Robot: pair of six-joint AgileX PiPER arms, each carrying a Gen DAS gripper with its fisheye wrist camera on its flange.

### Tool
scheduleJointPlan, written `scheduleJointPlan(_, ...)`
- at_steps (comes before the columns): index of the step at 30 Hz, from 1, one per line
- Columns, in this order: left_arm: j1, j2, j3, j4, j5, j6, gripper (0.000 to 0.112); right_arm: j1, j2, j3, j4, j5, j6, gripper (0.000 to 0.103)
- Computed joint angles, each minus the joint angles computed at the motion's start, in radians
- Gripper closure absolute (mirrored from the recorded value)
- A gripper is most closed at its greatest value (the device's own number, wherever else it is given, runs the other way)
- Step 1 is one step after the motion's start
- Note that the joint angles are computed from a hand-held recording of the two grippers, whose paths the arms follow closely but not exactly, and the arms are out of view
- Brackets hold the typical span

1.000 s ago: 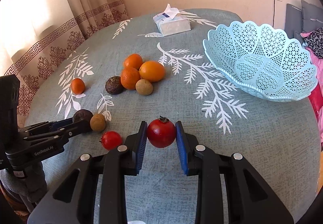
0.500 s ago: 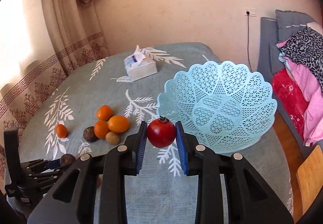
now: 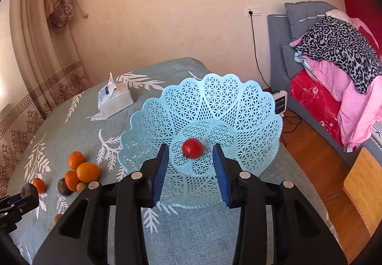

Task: Organize fruits
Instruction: 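Carry tomato into blue basket with right tool while left tool drops dark fruit in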

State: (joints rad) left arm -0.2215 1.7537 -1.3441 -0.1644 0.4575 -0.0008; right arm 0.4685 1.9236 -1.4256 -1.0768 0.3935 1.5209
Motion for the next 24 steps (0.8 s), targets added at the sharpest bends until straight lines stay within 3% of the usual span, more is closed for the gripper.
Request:
scheduleJointPlan(7,-0.106,0.181,-0.310,0.012,0.097,-0.007,0.071,0.021,-0.030,0.080,-0.309,0.099,0.343,0.064)
scheduleJointPlan(19,-0.206,0.580,-0.949,0.007,0.372,-0.009,0.071,-0.025,-0.029,0.110,-0.313,0.064,0.410,0.064)
scheduleJointPlan(24,-0.218,0.642,-1.054,0.019,0.425,-0.027,0.068,-0.027,-0.034,0.119,-0.338,0.058,0.443,0.064)
